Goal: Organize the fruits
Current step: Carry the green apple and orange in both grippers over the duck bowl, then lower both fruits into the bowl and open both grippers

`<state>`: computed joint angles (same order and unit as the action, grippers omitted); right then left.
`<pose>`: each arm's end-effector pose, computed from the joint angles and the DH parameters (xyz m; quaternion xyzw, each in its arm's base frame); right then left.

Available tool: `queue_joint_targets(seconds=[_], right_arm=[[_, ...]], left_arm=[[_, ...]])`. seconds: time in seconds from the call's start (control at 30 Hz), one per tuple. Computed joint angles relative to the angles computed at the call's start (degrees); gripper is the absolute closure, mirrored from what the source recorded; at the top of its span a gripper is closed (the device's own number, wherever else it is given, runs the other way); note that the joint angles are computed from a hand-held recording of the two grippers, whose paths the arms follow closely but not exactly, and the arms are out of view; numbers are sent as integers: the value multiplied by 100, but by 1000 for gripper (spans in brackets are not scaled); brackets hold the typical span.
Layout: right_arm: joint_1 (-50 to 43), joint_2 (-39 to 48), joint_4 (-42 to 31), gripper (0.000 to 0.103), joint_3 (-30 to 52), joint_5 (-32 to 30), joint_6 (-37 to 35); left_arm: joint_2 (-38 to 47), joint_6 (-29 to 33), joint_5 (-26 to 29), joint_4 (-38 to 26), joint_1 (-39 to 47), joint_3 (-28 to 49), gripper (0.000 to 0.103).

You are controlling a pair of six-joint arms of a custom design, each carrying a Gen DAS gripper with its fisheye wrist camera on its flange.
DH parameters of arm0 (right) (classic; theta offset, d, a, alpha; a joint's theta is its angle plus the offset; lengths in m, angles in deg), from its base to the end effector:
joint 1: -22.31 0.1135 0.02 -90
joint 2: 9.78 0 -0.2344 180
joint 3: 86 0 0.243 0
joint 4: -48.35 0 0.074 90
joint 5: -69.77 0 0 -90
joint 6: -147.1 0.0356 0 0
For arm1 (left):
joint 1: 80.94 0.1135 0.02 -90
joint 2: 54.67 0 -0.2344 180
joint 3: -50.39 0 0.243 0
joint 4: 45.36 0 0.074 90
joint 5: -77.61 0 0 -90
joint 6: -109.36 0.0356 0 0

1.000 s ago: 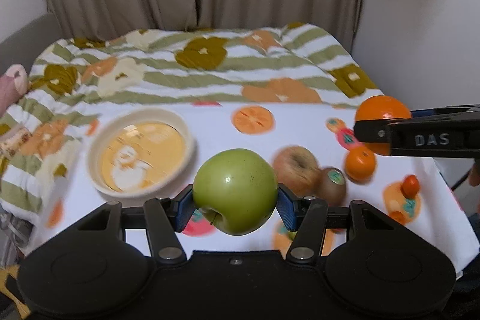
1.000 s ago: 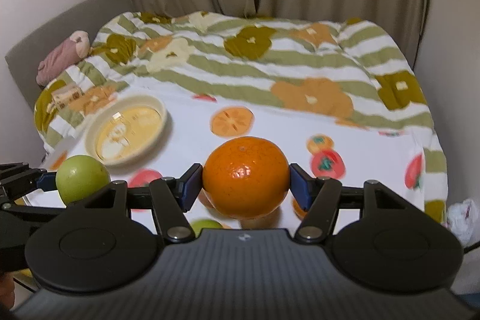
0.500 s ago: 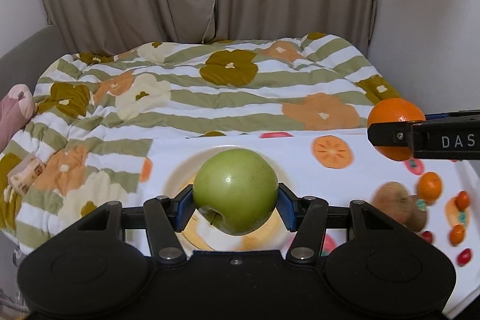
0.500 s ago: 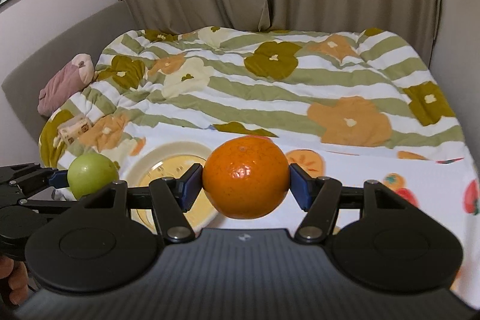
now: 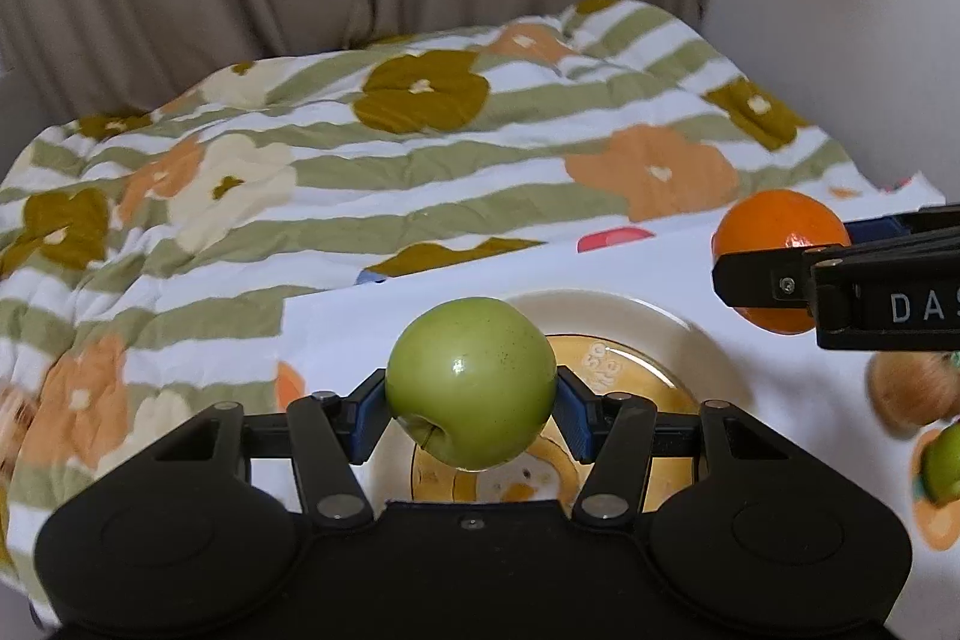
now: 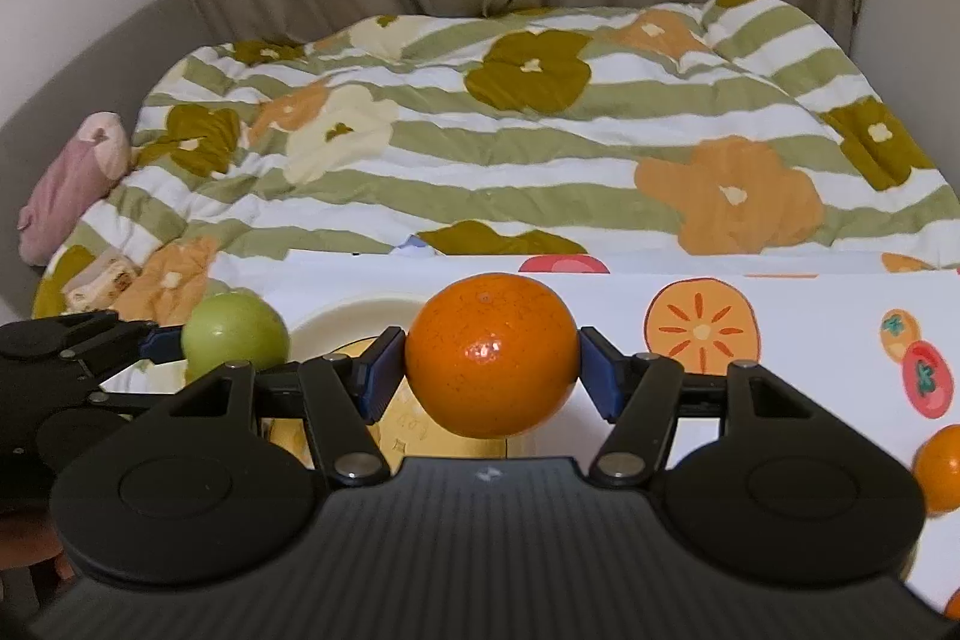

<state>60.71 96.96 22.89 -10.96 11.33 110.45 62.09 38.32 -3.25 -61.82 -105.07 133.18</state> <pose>0.2865 0.2033 0.1226 0.1963 0.9052 0.0137 0.3766 0.3596 -0.1673 0.1029 0.3695 0.8625 -0.0901 0.3337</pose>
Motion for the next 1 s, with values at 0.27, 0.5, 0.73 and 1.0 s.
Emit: queue_joint_targets(seconds=[0.27,0.5,0.73,1.0], right_arm=[[-237,663,17,26,395,-237,29],[-347,740,-56,26,405,-320,88],[-336,633,-77,26,347,-341,-24],[-315,795,254,26,373,-579,-676]], left_arm=[[1162,698,-59,5,-152,947,42],[1491,888,83,-235,-118,1321,42],[1188,919,434,-90,18,1121,4],[678,1061,580,-248,369,579,4]])
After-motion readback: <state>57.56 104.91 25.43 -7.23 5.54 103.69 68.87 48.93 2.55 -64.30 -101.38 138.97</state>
